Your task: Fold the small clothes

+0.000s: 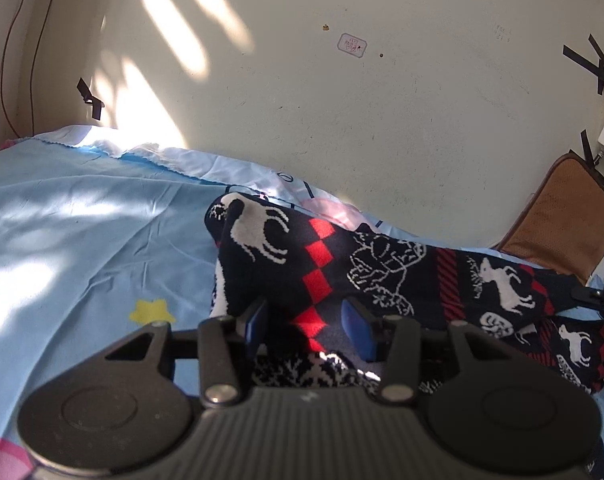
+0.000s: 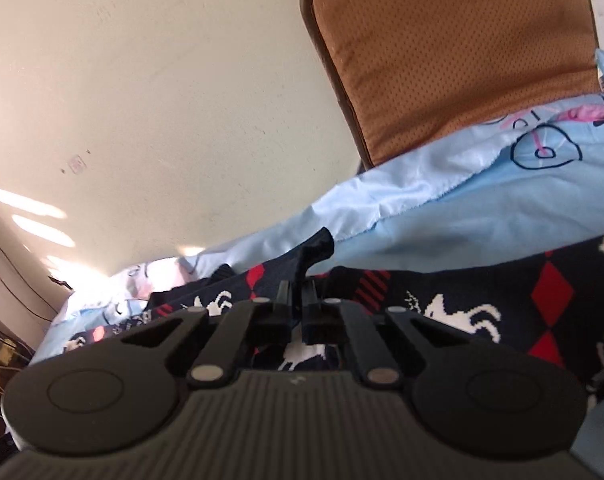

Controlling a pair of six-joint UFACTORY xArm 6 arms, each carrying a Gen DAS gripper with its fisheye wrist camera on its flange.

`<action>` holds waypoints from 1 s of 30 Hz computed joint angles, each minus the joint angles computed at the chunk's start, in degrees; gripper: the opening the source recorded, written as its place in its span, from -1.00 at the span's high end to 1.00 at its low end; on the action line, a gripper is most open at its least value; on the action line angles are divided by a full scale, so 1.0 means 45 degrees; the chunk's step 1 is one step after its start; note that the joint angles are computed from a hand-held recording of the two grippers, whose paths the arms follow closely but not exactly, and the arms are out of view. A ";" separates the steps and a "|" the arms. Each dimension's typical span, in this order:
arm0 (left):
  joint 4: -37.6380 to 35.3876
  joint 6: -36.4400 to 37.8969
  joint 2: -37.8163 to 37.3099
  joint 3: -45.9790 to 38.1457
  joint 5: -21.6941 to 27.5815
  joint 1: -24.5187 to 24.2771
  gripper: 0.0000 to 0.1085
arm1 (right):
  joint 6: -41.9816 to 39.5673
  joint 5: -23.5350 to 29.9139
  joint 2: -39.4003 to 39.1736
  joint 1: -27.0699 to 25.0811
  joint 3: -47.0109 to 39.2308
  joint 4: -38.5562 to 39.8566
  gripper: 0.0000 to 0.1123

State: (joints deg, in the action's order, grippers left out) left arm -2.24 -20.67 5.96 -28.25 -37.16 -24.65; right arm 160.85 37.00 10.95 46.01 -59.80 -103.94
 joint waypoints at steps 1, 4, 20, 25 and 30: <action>-0.0199 0.0092 0.0032 -0.0019 -0.0032 -0.0078 0.23 | -0.0048 0.0267 -0.0280 0.0192 0.0362 0.0222 0.89; -0.1004 0.0698 0.0100 -0.0038 -0.0204 -0.0394 0.23 | -0.1122 -0.0216 -0.0080 0.0119 0.0483 0.1509 0.88; -0.0597 0.0163 0.0090 0.0207 -0.0702 -0.0121 0.13 | -0.1252 1.2134 -0.1090 0.8799 0.2593 0.8382 0.17; -0.1095 0.0947 0.0094 0.0251 -0.1036 -0.0453 0.10 | -0.0622 1.1143 -0.1138 0.8804 0.3289 0.9742 0.08; -0.0958 0.1729 -0.0870 0.0622 -0.0534 -0.0973 0.10 | 0.0435 0.8343 -0.1609 0.7656 0.4258 0.8685 0.88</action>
